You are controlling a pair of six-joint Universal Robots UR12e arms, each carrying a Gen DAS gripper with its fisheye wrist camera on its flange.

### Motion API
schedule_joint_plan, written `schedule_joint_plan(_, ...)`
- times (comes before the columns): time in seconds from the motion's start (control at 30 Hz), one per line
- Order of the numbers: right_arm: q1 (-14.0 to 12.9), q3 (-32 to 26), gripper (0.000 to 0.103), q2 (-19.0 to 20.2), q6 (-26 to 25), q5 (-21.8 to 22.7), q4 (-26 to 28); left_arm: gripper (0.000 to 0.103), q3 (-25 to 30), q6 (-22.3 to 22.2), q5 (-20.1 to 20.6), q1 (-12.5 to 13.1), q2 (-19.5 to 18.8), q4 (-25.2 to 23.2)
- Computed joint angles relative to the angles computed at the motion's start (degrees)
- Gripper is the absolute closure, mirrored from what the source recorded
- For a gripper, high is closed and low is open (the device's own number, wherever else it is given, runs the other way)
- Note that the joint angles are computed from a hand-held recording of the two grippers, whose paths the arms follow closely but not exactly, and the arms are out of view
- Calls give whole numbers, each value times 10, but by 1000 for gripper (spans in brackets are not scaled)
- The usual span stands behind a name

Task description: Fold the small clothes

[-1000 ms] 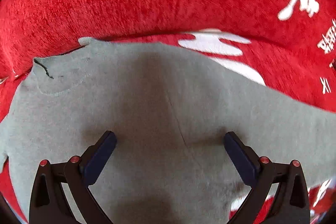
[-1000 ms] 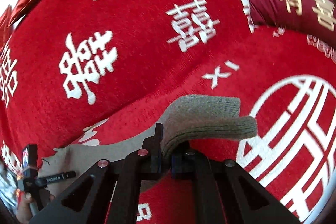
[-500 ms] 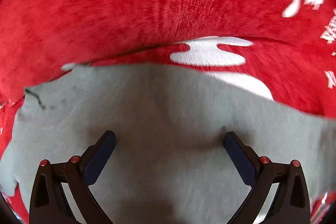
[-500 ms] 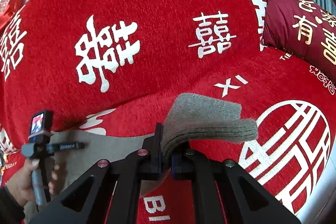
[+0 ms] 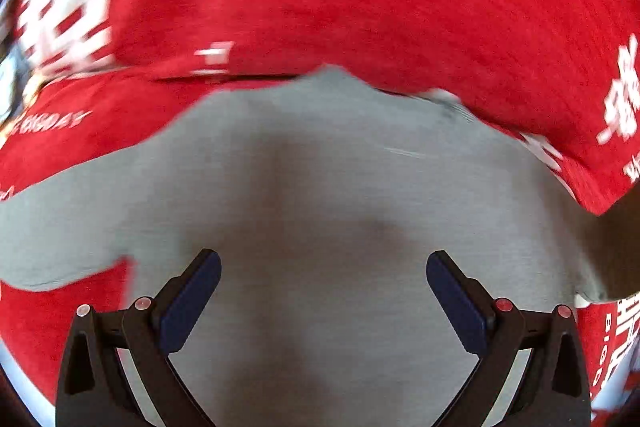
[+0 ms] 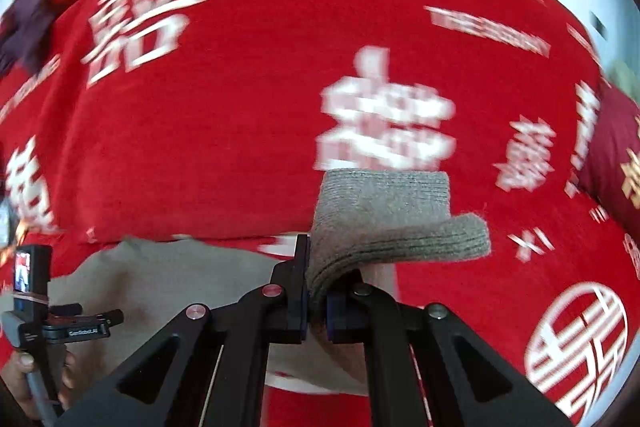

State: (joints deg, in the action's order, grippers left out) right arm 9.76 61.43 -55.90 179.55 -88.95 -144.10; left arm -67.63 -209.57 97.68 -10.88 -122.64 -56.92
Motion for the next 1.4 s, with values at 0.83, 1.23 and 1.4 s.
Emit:
schedule_joint_plan(0.83, 127, -118, 19, 115, -141, 84, 176, 0, -196, -53, -28, 69, 120, 100)
schedule_joint_plan(1.23, 40, -49, 19, 66, -17, 53, 156, 0, -96, -10, -40, 17, 62, 98)
schedule_joint_plan(1.4, 26, -45, 19, 73, -9, 63, 220, 0, -28, 46, -103, -7, 12, 119)
